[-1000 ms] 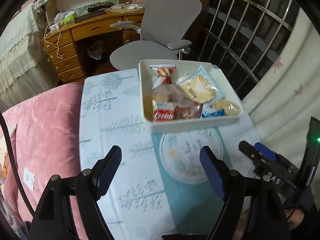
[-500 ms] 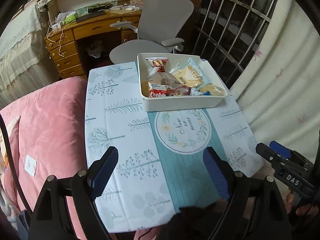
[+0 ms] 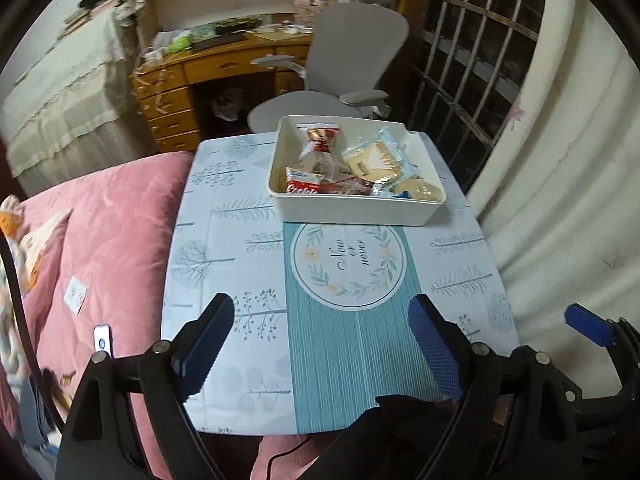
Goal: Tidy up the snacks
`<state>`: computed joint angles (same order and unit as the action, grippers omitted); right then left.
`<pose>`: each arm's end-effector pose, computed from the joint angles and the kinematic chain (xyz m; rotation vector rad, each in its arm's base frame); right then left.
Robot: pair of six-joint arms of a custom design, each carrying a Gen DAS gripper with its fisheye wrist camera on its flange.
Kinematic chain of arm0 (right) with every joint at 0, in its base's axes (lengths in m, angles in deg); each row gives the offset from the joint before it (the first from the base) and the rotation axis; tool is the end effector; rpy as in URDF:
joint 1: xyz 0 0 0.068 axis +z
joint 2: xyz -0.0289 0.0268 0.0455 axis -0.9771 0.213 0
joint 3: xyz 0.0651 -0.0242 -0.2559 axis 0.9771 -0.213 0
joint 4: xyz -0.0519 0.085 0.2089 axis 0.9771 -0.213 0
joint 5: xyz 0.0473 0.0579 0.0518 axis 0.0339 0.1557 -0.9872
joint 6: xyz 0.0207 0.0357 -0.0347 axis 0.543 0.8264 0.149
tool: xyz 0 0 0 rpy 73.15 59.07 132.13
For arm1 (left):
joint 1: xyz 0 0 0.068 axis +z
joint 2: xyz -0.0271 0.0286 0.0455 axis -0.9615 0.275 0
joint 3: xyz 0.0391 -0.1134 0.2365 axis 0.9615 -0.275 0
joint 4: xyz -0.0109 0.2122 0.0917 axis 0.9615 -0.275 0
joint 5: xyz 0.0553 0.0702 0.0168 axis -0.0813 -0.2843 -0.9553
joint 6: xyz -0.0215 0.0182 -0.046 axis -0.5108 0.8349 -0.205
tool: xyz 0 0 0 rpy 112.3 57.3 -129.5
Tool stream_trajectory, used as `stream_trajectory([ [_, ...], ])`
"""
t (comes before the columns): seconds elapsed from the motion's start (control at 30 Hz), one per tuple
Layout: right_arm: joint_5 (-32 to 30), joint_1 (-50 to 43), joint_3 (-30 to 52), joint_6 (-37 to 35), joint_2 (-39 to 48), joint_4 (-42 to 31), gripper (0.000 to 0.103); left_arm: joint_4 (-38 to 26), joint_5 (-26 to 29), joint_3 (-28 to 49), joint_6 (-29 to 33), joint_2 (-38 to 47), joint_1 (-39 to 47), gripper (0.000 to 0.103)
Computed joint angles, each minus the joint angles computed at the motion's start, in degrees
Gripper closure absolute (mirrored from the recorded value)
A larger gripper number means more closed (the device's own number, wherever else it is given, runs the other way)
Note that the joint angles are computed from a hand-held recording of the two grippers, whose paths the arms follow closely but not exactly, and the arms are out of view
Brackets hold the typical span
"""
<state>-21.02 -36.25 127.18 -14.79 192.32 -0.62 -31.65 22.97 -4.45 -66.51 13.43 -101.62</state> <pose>0.2729 0.2414 0.2924 -0.6676 2.5125 0.3547 0.2202 -0.0991 0.2938 -0.5720 2.5152 0.0894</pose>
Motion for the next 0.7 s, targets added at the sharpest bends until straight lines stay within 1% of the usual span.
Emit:
stream_trajectory([
  [0.03,-0.10,-0.76,-1.08,-0.49,-0.36,0.33,0.005,-1.20,-0.88,0.50,-2.70,0.59,-1.39,0.008],
  [0.1,-0.57,-1.73,-2.00,-1.51,-0.69,0.25,0.003,-2.56,-2.45,1.18,-5.94,1.07,-3.29,0.007],
  [0.17,-0.54,-2.11,-3.29,-3.11,-1.58,1.55,0.001,-3.60,-5.35,1.89,-9.08,2.00,-5.91,0.001],
  [0.23,-0.42,-2.54,-4.70,-4.23,-2.41,3.00,0.000,-4.51,-6.50,2.54,-10.78,3.48,-7.18,0.001],
  [0.37,-2.53,-3.74,-4.70,-5.75,-2.06,3.34,0.000,-7.06,-5.98,3.61,-14.26,4.60,-6.94,0.001],
  [0.5,-3.86,-4.50,-5.43,-6.47,-2.46,3.94,0.000,-7.87,-6.77,4.78,-14.47,5.98,-8.48,0.001],
  [0.7,-3.91,-4.44,-6.10,-6.58,-2.47,3.91,0.000,-7.17,-5.85,4.36,-14.76,6.24,-8.95,0.001],
])
